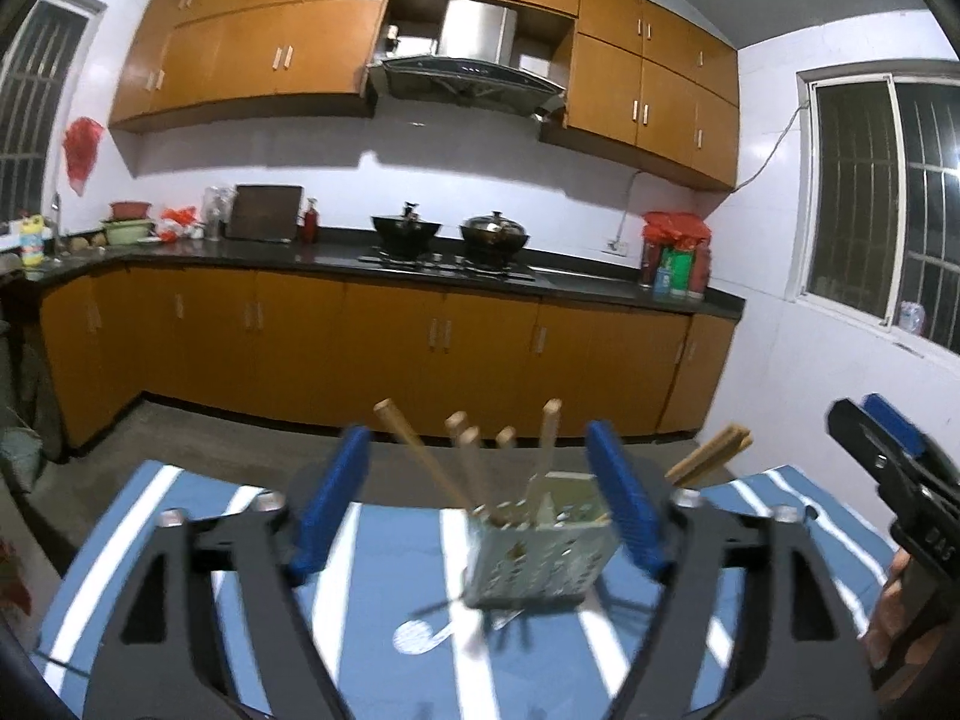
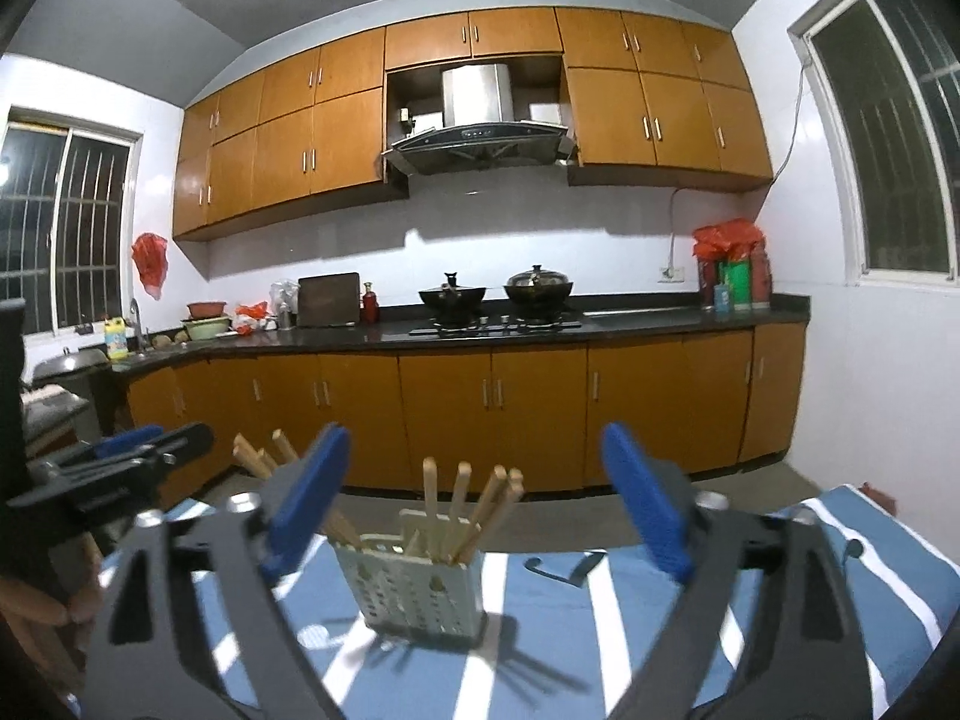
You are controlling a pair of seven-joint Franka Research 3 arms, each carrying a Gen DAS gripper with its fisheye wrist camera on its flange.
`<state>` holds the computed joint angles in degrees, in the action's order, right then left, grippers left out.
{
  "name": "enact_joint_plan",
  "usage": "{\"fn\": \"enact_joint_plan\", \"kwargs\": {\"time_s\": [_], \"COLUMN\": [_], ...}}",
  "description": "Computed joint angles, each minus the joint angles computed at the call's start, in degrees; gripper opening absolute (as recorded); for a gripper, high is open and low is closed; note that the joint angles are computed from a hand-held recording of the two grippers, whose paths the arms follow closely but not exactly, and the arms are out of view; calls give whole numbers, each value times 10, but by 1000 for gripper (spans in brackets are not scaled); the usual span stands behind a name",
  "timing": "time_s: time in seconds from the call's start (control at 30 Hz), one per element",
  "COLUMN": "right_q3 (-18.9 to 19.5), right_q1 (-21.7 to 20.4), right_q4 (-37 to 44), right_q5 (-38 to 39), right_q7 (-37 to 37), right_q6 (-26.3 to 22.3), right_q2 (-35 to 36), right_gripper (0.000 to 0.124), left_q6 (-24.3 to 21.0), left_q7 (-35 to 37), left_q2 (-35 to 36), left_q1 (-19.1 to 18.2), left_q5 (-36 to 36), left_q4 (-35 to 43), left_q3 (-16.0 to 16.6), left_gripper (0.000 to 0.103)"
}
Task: Organize utensils
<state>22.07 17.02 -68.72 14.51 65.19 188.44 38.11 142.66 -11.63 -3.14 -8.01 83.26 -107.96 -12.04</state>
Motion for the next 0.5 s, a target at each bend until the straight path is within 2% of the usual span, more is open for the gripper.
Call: {"fn": "enact_joint_plan", "kwargs": {"time_s": [0.03, 0.1, 0.17, 0.2, 0.27, 0.33, 0.4, 0.47, 0.5], "right_q3": [-3, -21, -66, -101, -130, -125, -140, -124, -128], "right_q1": [-1, 4, 33, 59, 82, 78, 92, 73, 77], "right_q4": [-30, -83, -119, -139, -166, -204, -227, -253, -253], "right_q5": [3, 6, 17, 31, 44, 40, 55, 38, 37], "right_q7": [0, 9, 24, 29, 38, 49, 54, 69, 68], "right_q6": [19, 51, 65, 69, 81, 119, 137, 121, 107], "right_q2": [-15, -42, -64, -77, -89, -99, -105, -117, -118], "right_gripper": [98, 99, 99, 99, 99, 99, 99, 99, 99], "left_q6": [-17, -55, -94, -112, -140, -160, -164, -158, -151], "left_q7": [-5, -9, -5, -1, 2, 4, -2, -13, -14], "left_q2": [-9, -25, -36, -39, -43, -46, -51, -55, -54], "left_q1": [-3, -9, -16, -19, -26, -33, -39, -42, -42], "left_q5": [6, 14, 12, 10, 7, 2, -4, -11, -17], "left_q4": [-12, -37, -57, -65, -79, -92, -105, -119, -121], "left_q3": [-4, -15, -26, -32, -40, -47, -49, -49, -48], "left_gripper": [95, 100, 101, 101, 101, 101, 101, 101, 101]}}
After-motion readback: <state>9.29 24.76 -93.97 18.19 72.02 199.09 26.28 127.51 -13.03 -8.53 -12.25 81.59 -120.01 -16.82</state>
